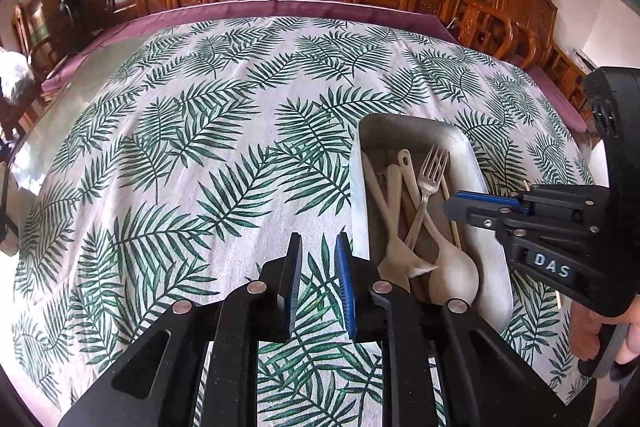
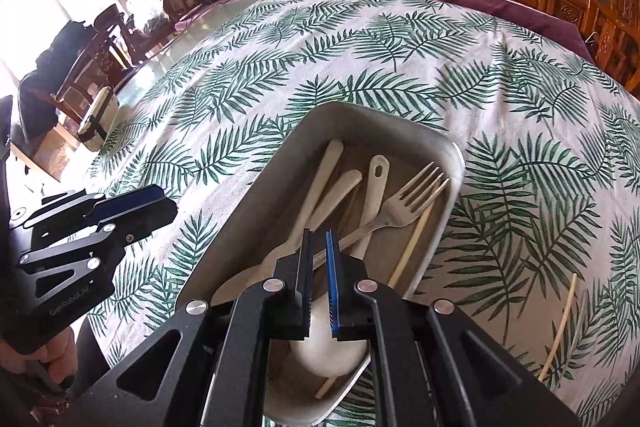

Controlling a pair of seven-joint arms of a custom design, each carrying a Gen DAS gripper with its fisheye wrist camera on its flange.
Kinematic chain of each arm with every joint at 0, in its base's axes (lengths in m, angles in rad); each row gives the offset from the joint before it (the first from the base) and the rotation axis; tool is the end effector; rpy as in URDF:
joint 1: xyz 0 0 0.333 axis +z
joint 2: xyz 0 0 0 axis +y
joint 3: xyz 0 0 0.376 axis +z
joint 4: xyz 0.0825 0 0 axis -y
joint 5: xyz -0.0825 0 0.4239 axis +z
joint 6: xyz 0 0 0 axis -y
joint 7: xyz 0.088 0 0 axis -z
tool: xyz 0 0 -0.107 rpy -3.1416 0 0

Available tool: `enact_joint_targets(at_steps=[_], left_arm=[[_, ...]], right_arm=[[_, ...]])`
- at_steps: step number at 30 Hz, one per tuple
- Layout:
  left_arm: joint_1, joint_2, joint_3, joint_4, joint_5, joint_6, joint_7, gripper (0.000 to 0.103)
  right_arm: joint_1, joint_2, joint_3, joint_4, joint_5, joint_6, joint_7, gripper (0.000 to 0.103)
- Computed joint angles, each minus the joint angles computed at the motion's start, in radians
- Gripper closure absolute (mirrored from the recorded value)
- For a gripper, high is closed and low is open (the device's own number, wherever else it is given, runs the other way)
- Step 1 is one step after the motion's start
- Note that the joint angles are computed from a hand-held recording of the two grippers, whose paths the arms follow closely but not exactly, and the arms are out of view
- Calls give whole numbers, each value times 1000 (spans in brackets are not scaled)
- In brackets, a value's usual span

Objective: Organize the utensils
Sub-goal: 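Lower the white plastic fork into the grey tray and open the right tool, then grasp a metal spoon from the cloth with the right tool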

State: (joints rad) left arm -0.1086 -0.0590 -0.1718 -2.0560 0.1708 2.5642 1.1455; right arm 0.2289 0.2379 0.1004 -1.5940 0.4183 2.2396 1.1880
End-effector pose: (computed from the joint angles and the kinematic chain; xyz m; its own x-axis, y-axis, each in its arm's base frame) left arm 0.5869 -0.1740 0.5693 0.0064 -0.9978 0.0662 -0.8373 -0.0415 -0.5452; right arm 0.6831 0.2375 0.5894 0.5282 -0.8093 -0.2571 -0.8001 -0.3729 -0.4699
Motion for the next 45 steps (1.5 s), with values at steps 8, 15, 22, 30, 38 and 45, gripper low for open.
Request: enact_joint_targets(at_steps=[8, 15, 22, 30, 38, 45], left_arm=[[-18, 8, -14, 1, 1, 18, -23, 75], [-52, 44, -34, 32, 35, 22, -102, 66], [-98, 88, -47, 91, 78, 13, -140, 45], [-145, 131, -52, 146, 122, -9, -191, 28], [-181, 166, -54, 187, 132, -19, -199, 28], [-209, 203, -55, 231, 141, -29, -207, 28]], right_arm=[[-49, -85, -44, -89, -23, 26, -66, 95], [-103, -95, -93, -120, -115, 10, -45, 93], [-141, -98, -105, -156, -136, 12, -45, 86], [-159, -100, -108, -183, -134, 2, -51, 76], [-164, -73, -110, -163, -137, -44, -30, 76], [-169, -55, -110, -140, -170, -74, -35, 96]])
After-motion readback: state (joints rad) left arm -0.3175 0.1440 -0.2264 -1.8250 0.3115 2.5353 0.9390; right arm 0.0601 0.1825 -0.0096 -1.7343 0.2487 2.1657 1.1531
